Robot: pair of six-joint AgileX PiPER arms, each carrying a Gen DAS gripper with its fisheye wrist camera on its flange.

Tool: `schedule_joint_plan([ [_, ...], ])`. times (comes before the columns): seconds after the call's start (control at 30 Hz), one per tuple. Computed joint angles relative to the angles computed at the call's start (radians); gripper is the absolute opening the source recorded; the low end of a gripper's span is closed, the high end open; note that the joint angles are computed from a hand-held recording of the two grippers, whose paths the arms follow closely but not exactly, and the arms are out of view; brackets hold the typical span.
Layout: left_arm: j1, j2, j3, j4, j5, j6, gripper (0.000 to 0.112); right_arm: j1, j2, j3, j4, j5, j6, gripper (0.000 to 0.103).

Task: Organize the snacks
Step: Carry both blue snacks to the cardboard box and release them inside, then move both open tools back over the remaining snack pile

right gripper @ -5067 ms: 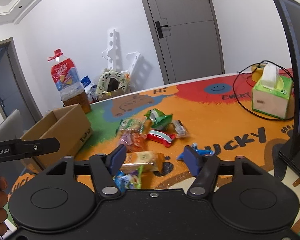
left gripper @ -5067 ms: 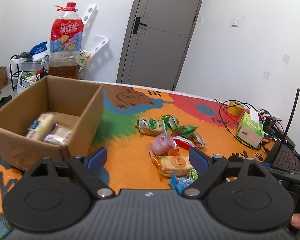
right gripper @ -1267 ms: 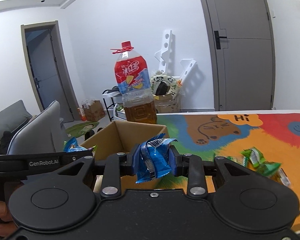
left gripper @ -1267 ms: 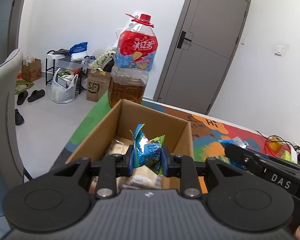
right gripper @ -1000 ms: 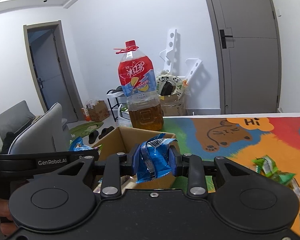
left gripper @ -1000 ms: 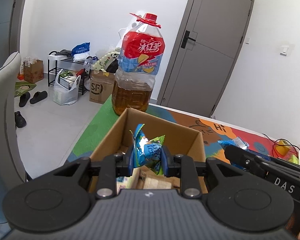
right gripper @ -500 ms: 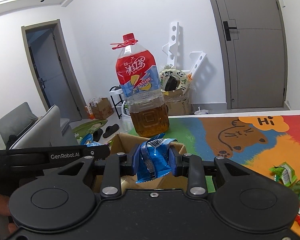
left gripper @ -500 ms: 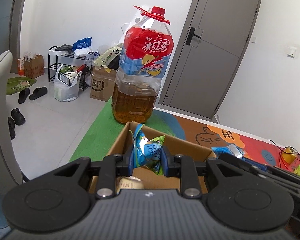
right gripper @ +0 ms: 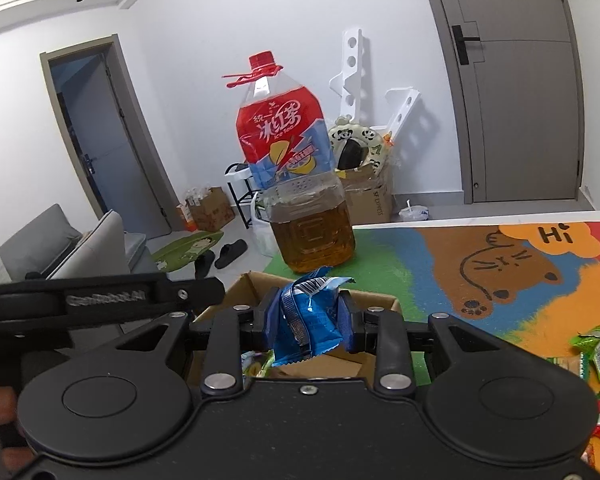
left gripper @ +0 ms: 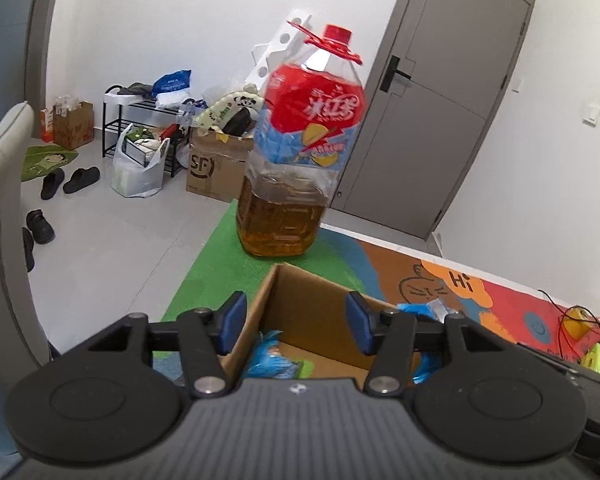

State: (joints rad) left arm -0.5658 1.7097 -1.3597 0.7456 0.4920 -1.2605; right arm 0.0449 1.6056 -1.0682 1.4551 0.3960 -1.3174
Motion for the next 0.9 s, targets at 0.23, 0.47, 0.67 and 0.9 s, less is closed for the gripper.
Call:
schedule_joint_plan([
  [0.23,0.021,-0.058,0.061,-0.025,-0.01,-0.028,0.054,0.007,0.026,-0.052,-0.12,0.023,0.138,0.031],
  [0.47,0.029,-0.114,0.143,0.009,-0.007,-0.102,0.058,0.034,0.058,-0.092,-0.149,0.048,0.186,0.036],
  [0.67,0.017,-0.146,0.183,0.044,0.018,-0.153,0.077,0.028,0.027,-0.065,-0.198,0.029,0.255,0.047],
  [0.9,-0.036,-0.157,0.189,0.07,0.046,-0.188,0.086,-0.037,-0.075,0.013,-0.229,0.056,0.269,0.056],
])
